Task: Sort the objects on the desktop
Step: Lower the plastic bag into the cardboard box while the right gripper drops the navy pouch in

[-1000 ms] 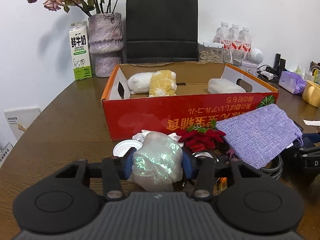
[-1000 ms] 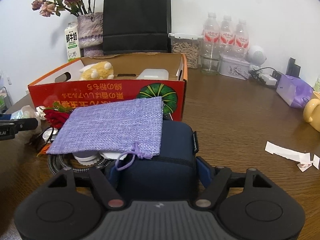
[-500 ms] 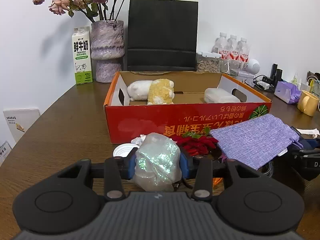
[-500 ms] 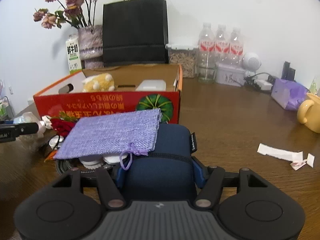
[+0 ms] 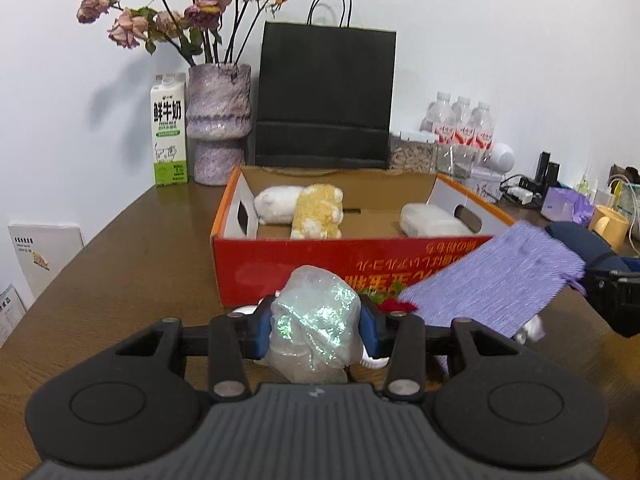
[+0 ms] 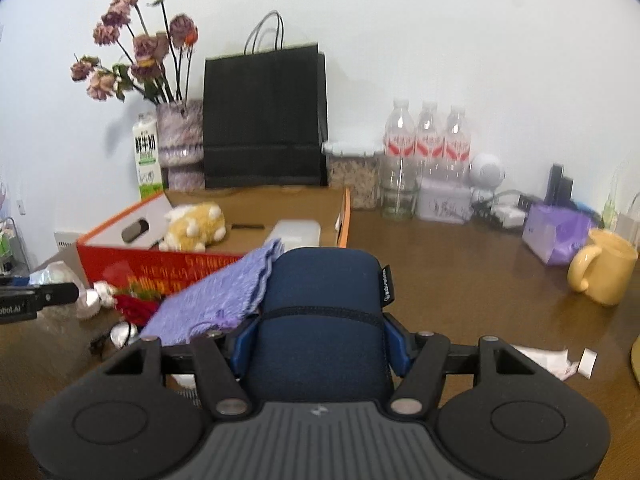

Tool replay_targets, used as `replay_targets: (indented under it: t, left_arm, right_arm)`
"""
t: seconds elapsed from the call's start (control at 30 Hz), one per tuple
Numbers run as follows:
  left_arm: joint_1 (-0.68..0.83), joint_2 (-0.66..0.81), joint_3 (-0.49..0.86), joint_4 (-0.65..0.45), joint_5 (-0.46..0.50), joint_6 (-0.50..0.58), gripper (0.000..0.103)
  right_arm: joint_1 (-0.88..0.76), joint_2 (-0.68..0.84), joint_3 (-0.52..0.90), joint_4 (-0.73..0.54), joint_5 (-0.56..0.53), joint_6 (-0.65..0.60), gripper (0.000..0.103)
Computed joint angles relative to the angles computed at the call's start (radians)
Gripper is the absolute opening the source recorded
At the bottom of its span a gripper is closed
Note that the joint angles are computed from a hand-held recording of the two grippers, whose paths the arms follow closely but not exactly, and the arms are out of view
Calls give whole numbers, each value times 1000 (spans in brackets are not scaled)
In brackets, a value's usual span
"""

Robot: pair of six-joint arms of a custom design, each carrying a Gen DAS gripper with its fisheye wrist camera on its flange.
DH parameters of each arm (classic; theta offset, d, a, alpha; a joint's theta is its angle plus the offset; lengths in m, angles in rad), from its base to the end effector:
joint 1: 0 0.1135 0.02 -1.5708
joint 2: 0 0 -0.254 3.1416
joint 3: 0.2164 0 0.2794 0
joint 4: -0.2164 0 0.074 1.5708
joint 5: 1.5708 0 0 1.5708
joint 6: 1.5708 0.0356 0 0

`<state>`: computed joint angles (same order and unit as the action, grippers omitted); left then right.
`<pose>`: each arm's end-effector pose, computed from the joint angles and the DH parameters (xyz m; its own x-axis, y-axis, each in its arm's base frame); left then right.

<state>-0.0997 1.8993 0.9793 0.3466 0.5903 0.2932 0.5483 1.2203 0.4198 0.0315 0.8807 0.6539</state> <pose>0.3980 -0.0597 0.1170 -0.3584 0.2772 -0.8915 0.6806 0.7312 -0.0463 0.2151 0.0992 0.1308 -0.3852 0.2185 -0.8966 0.4730 0.8810 0.0115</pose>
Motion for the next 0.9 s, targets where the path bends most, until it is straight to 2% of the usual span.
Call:
replay_targets:
  t: [0.17, 0.33, 0.6, 0.8, 0.9]
  left_arm:
    - [-9, -32, 13, 18, 15, -28, 43]
    - [-40, -44, 68, 45, 1, -69, 43]
    - [-113, 87, 313, -40, -68, -127, 43]
    - [-145, 261, 539, -140, -138, -152, 43]
    - [-156, 353, 657, -215, -180, -148, 42]
  right_arm:
    - [-35, -38, 35, 43, 5, -120, 62]
    - [-113, 9, 107, 143, -72, -228, 62]
    - [-226, 292, 358, 249, -238, -302, 62]
    - [-294, 550, 607, 219, -332, -281, 62]
    - [-318, 655, 709, 182, -342, -261, 62]
